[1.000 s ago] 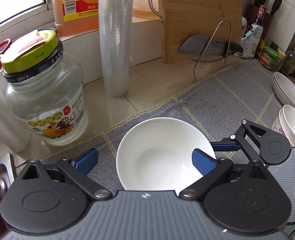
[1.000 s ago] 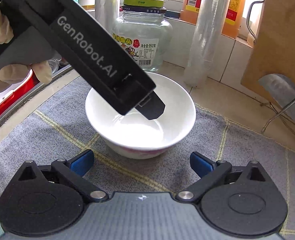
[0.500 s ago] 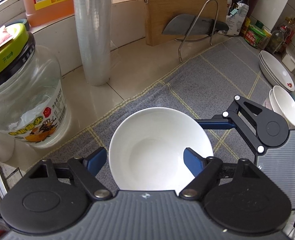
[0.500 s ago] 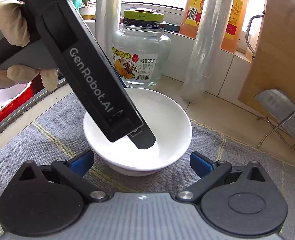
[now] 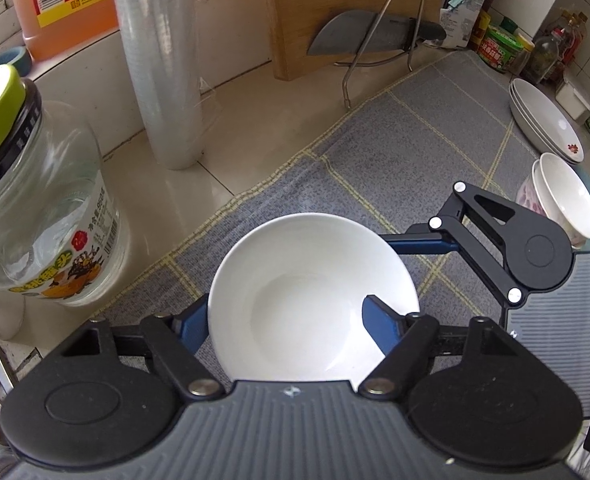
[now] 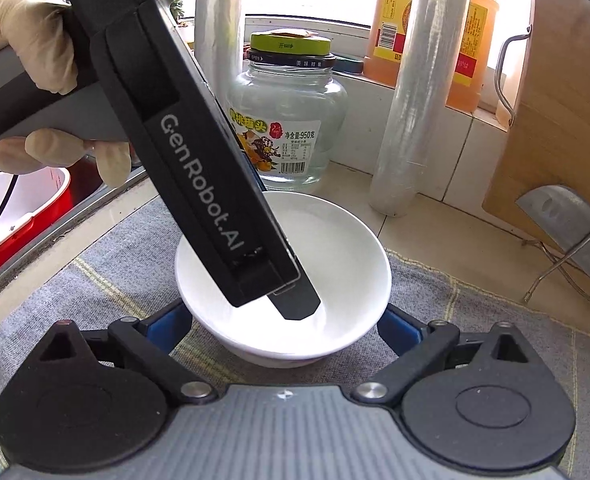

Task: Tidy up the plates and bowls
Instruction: 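Lift the bowl with the left tool and carry it toward the stacked bowls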

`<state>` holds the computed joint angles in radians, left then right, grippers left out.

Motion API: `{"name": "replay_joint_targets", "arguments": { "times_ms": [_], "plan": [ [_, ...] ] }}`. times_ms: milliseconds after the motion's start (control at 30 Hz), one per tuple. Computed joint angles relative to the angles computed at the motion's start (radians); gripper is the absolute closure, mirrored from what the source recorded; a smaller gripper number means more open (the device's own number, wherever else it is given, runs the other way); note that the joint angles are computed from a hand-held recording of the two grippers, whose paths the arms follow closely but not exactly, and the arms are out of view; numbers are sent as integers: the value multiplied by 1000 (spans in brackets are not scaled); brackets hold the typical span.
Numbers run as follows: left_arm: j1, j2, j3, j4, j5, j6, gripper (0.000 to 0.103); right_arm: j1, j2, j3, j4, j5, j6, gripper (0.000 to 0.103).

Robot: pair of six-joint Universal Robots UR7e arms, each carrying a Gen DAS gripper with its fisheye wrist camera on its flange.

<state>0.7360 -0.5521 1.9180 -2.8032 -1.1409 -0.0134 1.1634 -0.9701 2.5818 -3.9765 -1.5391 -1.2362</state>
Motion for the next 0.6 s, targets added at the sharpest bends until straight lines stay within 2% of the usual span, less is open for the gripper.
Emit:
{"name": "replay_joint_targets", "arguments": {
  "times_ms": [67,600],
  "plan": [
    [0,2,-8,13,2,2,26,2,1,0,-1,1,-2,6],
    [1,8,-23,37,7,-8,26,5,-14,-2,25,-3,23,7]
  ]
}}
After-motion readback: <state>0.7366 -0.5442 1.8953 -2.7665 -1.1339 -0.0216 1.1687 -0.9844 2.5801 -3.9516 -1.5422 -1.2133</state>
